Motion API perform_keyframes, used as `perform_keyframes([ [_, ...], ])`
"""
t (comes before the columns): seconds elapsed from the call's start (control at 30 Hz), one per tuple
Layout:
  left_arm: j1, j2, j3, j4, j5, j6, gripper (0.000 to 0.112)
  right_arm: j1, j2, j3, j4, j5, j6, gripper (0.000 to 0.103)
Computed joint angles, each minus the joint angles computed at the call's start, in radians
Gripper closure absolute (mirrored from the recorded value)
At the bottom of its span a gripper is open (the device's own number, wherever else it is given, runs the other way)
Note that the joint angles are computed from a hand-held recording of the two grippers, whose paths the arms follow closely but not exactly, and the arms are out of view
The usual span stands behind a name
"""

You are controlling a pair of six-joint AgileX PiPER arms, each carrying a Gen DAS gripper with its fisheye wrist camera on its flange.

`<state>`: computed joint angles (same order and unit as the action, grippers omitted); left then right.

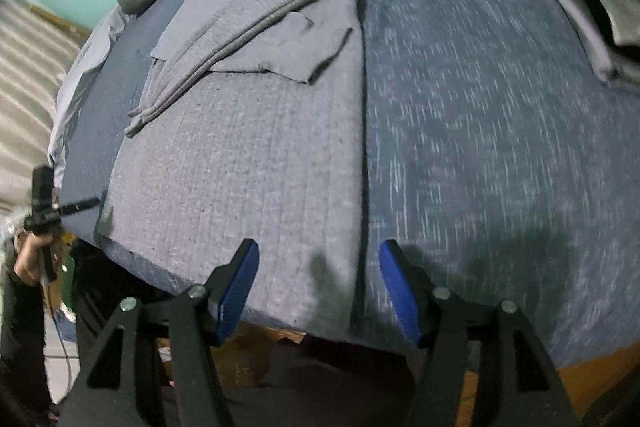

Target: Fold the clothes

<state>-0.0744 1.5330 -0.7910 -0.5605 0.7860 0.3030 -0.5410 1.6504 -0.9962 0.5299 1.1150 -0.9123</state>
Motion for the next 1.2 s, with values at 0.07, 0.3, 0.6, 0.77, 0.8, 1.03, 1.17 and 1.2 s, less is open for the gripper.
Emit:
perform_keyframes([
  [0.07,0.011,-0.003,0.027,-0.028,-0.003,0.022,0.041,-0.012,0.004,0.006,0.001,0.008,0.003,0.036],
  [0.3,0.009,-0.022,0.095,-0.095,-0.02,0.102,0.042,-0.034,0.02,0.013,0.004,0.035,0.011,0.036],
  [0.6,-0.003,-0.022,0.119,-0.148,-0.019,0.164,0.058,-0.024,0.049,0.037,0.009,0.018,0.02,0.036],
  [0.77,-0.015,-0.018,0.118,-0.16,-0.019,0.185,0.077,-0.015,0.055,0.047,0.002,0.004,0.017,0.036],
  [0.8,-0.017,-0.017,0.119,-0.162,-0.021,0.189,0.086,-0.019,0.056,0.047,0.006,0.008,0.01,0.039],
  [1.03,-0.013,-0.044,0.105,-0.179,0.001,0.216,0.105,-0.032,0.039,0.051,0.028,0.045,-0.042,0.092],
  [1.17,0.009,-0.06,0.062,-0.177,0.037,0.215,0.105,-0.038,0.023,0.023,0.058,0.087,-0.05,0.096],
  [1.2,0.015,-0.064,0.05,-0.177,0.046,0.215,0.105,-0.038,0.022,0.013,0.066,0.098,-0.049,0.096],
])
